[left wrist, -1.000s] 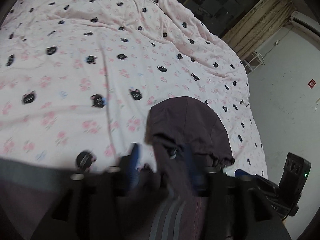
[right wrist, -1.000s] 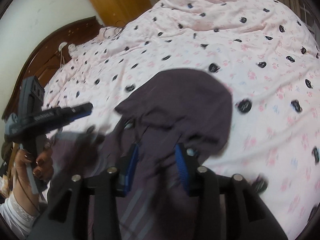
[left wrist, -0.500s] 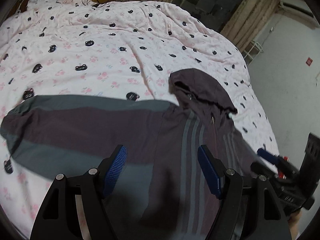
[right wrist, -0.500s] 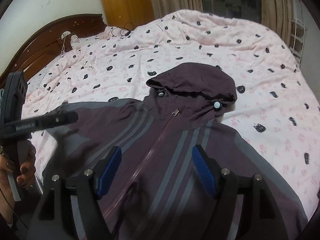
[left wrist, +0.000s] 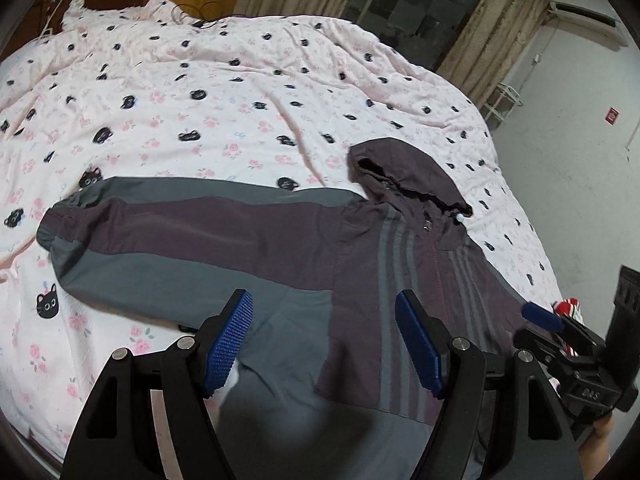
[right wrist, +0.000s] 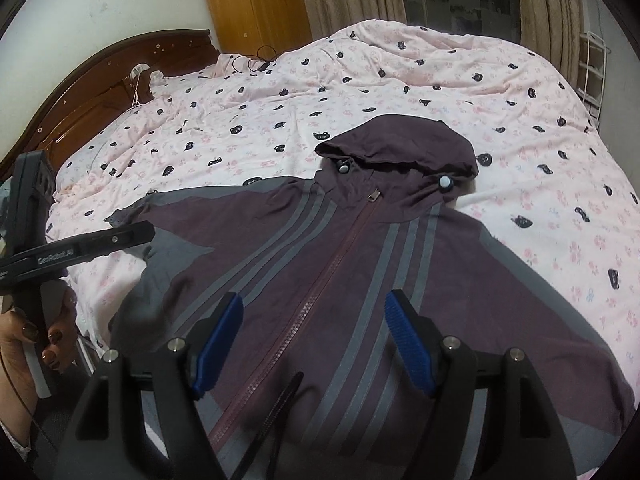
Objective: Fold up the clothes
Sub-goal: 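Open both grippers and release the flattened jacket, then grasp the grey sleeve cuff with the left gripper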
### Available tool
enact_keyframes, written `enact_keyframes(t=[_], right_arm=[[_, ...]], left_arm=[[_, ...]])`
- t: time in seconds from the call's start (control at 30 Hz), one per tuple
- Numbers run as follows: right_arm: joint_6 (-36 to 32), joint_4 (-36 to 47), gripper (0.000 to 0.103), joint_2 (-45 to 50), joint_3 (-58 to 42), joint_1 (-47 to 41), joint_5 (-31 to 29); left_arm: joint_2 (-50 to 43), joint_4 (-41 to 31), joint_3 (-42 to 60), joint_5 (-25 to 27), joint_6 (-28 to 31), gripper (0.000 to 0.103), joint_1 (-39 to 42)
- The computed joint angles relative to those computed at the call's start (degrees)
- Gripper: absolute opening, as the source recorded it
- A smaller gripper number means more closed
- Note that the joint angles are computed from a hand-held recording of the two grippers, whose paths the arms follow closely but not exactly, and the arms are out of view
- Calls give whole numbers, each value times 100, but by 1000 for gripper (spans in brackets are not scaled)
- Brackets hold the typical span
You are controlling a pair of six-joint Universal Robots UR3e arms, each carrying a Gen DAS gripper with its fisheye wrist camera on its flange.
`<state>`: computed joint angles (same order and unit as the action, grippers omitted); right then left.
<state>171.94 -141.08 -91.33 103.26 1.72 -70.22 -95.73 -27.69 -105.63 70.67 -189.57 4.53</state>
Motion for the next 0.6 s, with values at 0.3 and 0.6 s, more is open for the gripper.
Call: enact_keyframes(t=[0.3, 0.6], right_arm=[[97, 149, 75, -187, 161, 95, -46], [169, 252, 75, -317, 240, 124, -3]], left_arm=[[345, -23, -745, -540, -253, 69, 1089], [1080, -160, -1809, -1788, -365, 69, 2810]])
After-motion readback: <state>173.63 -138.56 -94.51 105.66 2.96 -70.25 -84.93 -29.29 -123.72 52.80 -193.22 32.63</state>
